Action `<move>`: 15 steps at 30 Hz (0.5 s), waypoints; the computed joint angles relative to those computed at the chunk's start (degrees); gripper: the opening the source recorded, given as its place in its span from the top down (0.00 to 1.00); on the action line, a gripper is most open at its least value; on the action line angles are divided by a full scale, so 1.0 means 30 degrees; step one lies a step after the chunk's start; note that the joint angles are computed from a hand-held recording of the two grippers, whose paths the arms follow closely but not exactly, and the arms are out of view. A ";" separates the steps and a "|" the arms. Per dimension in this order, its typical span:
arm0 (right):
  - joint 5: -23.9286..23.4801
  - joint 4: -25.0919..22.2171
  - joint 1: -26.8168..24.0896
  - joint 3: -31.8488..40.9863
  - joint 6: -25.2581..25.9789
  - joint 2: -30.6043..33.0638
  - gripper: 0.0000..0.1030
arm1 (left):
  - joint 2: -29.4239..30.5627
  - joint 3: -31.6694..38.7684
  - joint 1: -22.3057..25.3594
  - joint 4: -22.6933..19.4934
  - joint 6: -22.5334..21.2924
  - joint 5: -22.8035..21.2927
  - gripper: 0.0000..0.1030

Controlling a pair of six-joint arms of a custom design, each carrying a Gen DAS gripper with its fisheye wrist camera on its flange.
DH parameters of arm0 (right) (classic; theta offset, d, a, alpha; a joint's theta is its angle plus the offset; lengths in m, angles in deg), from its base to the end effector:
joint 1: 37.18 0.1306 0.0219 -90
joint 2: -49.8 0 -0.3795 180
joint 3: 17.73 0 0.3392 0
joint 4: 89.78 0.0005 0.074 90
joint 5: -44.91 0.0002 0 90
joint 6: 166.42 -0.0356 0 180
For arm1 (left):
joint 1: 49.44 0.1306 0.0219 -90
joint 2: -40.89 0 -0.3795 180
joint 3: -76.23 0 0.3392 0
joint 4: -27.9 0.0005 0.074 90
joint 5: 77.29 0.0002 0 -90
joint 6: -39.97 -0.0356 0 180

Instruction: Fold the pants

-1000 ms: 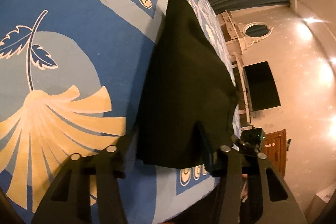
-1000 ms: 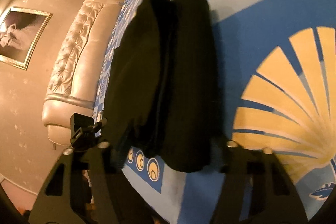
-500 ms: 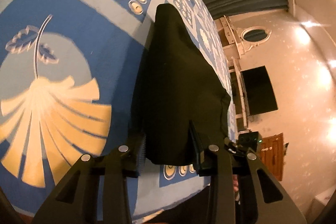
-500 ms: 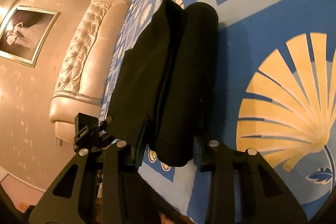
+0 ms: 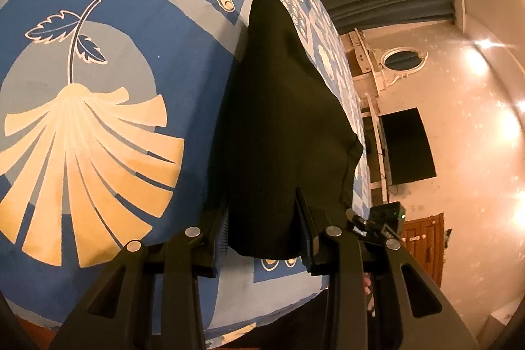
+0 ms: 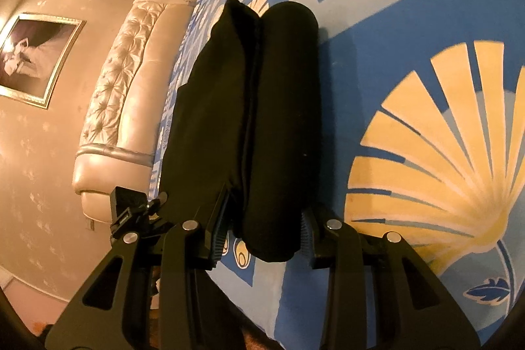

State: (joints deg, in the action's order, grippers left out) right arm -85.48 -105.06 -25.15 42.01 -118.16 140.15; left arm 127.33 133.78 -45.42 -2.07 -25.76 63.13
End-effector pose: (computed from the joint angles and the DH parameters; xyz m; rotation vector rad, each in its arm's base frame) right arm 0.3732 0.1026 0.2646 0.2777 2.4838 1.2639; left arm 0.3463 -0.0037 0.2626 -0.2907 2.4848 -1.2711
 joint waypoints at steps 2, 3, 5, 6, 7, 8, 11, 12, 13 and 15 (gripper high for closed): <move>0.0102 -0.0053 0.0048 0.0025 -0.0011 0.0052 0.64 | 0.0070 -0.0031 0.0068 -0.0027 0.0013 0.0066 0.65; 0.0309 -0.0309 0.0132 0.0125 0.0181 0.0057 0.63 | 0.0099 0.0002 0.0053 -0.0044 -0.0032 0.0000 0.65; 0.0415 -0.0409 0.0178 0.0220 -0.0009 0.0038 0.59 | -0.0071 -0.0037 -0.0008 -0.0007 -0.0268 -0.0302 0.60; 0.0492 -0.0522 0.0240 0.0335 -0.0113 0.0075 0.57 | -0.0161 -0.0020 -0.0039 -0.0161 -0.0533 -0.0525 0.59; 0.0581 -0.0626 0.0270 0.0366 -0.0108 0.0082 0.54 | -0.0230 -0.0012 -0.0070 -0.0250 -0.0683 -0.0699 0.56; 0.0609 -0.0561 0.0275 0.0318 -0.0218 0.0067 0.53 | -0.0316 0.0008 -0.0097 -0.0400 -0.0826 -0.0976 0.53; 0.0494 -0.0409 0.0299 0.0211 -0.0709 0.0093 0.48 | -0.0111 0.0120 0.0016 -0.1015 -0.0919 -0.1187 0.37; 0.0486 -0.0344 0.0302 0.0205 -0.0783 0.0112 0.47 | 0.0038 0.0146 0.0122 -0.1319 -0.0809 -0.1183 0.34; 0.0513 -0.0362 0.0334 0.0207 -0.0838 0.0099 0.44 | 0.0103 0.0044 0.0285 -0.1237 -0.0608 -0.0858 0.34; 0.0575 -0.0302 0.0376 0.0180 -0.1050 0.0056 0.41 | 0.0065 -0.0312 0.0607 -0.0577 0.0018 -0.0305 0.34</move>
